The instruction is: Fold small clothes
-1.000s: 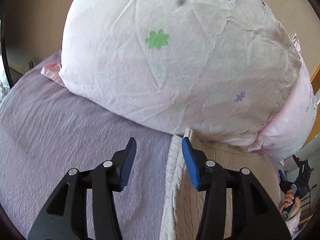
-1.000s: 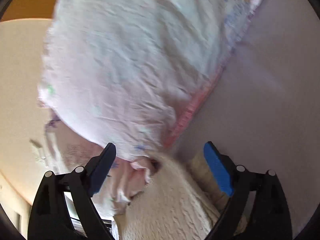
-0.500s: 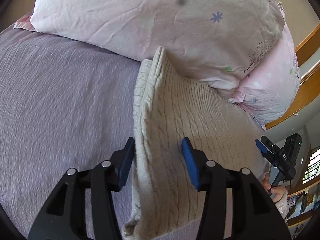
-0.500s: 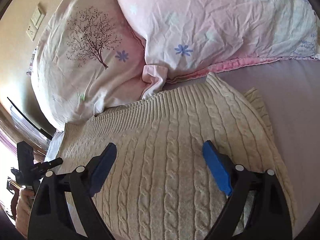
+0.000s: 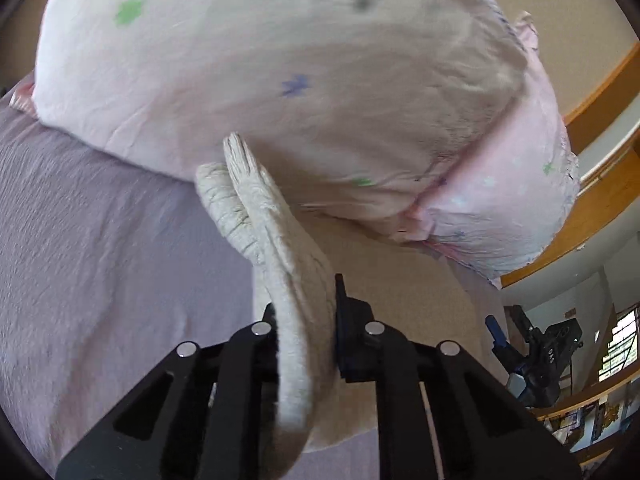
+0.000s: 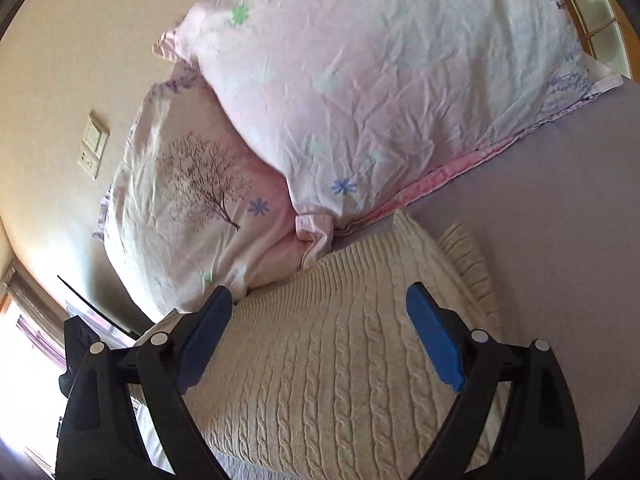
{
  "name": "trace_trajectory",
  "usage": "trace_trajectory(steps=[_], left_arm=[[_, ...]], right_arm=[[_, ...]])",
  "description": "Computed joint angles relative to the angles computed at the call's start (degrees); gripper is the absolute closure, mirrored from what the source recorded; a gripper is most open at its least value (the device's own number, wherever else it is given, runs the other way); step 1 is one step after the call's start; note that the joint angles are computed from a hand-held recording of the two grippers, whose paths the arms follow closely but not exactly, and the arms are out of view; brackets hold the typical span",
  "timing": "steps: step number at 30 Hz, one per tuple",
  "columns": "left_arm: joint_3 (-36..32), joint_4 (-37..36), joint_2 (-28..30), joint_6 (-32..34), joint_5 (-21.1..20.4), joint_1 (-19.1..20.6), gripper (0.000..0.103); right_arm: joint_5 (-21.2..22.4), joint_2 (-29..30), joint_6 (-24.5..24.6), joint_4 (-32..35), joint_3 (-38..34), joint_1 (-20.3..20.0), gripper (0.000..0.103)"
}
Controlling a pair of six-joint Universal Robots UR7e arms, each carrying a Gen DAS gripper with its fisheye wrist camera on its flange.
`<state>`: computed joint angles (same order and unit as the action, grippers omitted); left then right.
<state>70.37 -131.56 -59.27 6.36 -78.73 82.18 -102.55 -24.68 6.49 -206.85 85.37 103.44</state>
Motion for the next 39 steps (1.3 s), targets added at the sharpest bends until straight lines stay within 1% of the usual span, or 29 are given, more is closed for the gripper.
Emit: trace_trajectory(steps=[2,4,6,8,10,11,13,15,16,17,18,19,20,21,24,25,27,28,29,30,32,33,34,35,36,37,39], left_arm=[[2.2,-1.3,0.0,0.8,-0.3,-3.5,0.090],[4.1,-2.5,1.2,1.0,-2.5,-6.6,0.090],[6.0,-4.1,3.8,0.8,-5.6,-8.8,0.090],[5.6,-2.3,8.0,0.5,-7.2,-10.3,0.089],[3.7,2.3,11.7,-1.1,-8.0,-10.9,0.088],[3.2,3.5,12.5,-2.1,-9.1,-10.8,0.088],[4.6,1.5,11.5,-1.6,-13.2,-9.7,0.086],[7.2,-1.1,8.4,1.4,-16.8,-8.7,0.085],[8.5,-2.1,6.6,2.8,-17.8,-8.2,0.078],[9.7,-2.9,4.8,4.1,-18.0,-7.8,0.068],[11.7,-4.6,2.5,5.8,-17.3,-7.5,0.064],[13.8,-6.6,0.6,7.5,-14.9,-7.7,0.059],[15.4,-8.0,-0.9,9.1,-11.3,-7.8,0.059],[16.7,-9.0,-2.3,10.5,-7.7,-8.2,0.059],[19.9,-11.2,-4.5,15.0,-2.4,-7.8,0.059],[21.1,-12.1,-5.2,17.0,-1.5,-7.6,0.059],[23.4,-14.7,-6.0,20.9,-0.3,-7.5,0.056],[24.3,-15.5,-6.2,22.5,-0.1,-7.4,0.055],[24.9,-15.9,-6.2,23.3,0.1,-7.6,0.055],[25.2,-16.0,-6.1,23.9,-0.2,-7.6,0.054],[25.6,-16.4,-5.4,24.3,-0.4,-7.4,0.050],[25.8,-17.1,-4.6,23.9,-0.2,-7.8,0.049],[26.0,-17.6,-4.3,23.9,0.1,-7.8,0.047],[26.7,-18.3,-4.4,24.4,0.5,-7.9,0.045],[27.3,-18.9,-4.4,25.1,1.1,-8.1,0.045],[27.8,-19.5,-4.3,25.7,1.6,-8.2,0.044],[28.2,-19.1,-4.0,26.4,2.2,-8.4,0.043]], right_arm=[[0.8,-1.5,0.6,-4.0,2.4,-0.6,0.012],[-0.5,-2.5,0.0,-8.2,4.2,-1.0,0.012],[-2.7,-3.2,-1.0,-10.9,5.3,-1.3,0.012],[-4.1,-3.7,-0.8,-10.5,5.5,-2.2,0.012],[-4.5,-5.0,0.2,-9.5,6.7,-3.3,0.012],[-4.1,-5.6,1.2,-9.6,7.5,-3.9,0.012],[-1.6,-6.6,2.4,-9.3,8.8,-4.8,0.012],[1.3,-7.3,1.8,-7.6,9.1,-5.1,0.013],[2.6,-7.5,0.7,-6.4,9.1,-5.0,0.013],[3.4,-7.6,-0.4,-5.1,8.9,-4.8,0.016],[4.7,-7.8,-1.7,-3.6,8.8,-4.5,0.020],[5.7,-7.9,-2.6,-2.3,8.8,-4.2,0.021],[6.7,-8.1,-3.8,-1.3,9.0,-3.9,0.028],[6.6,-8.4,-5.1,-0.6,9.4,-3.2,0.030],[4.1,-8.6,-9.2,1.4,9.4,-0.8,0.030],[2.3,-8.6,-10.5,3.6,8.8,0.3,0.030],[-3.6,-8.0,-11.0,9.2,6.3,2.0,0.030],[-7.3,-7.5,-10.5,12.3,4.7,2.6,0.030],[-9.9,-7.1,-9.2,15.3,3.2,2.8,0.030],[-11.0,-6.8,-7.7,18.5,1.8,2.6,0.030],[-10.3,-6.2,-5.3,26.1,-1.3,1.7,0.032],[-9.6,-5.7,-4.7,29.0,-2.7,1.2,0.035],[-9.8,-5.1,-4.5,31.5,-4.0,0.9,0.040],[-10.6,-4.3,-4.4,33.9,-5.5,0.6,0.074],[-11.8,-3.5,-4.5,34.3,-6.1,0.4,0.092],[-10.9,-3.6,-5.1,32.3,-5.3,-0.2,0.092],[-8.5,-4.8,-6.1,25.4,-2.0,-1.1,0.093]])
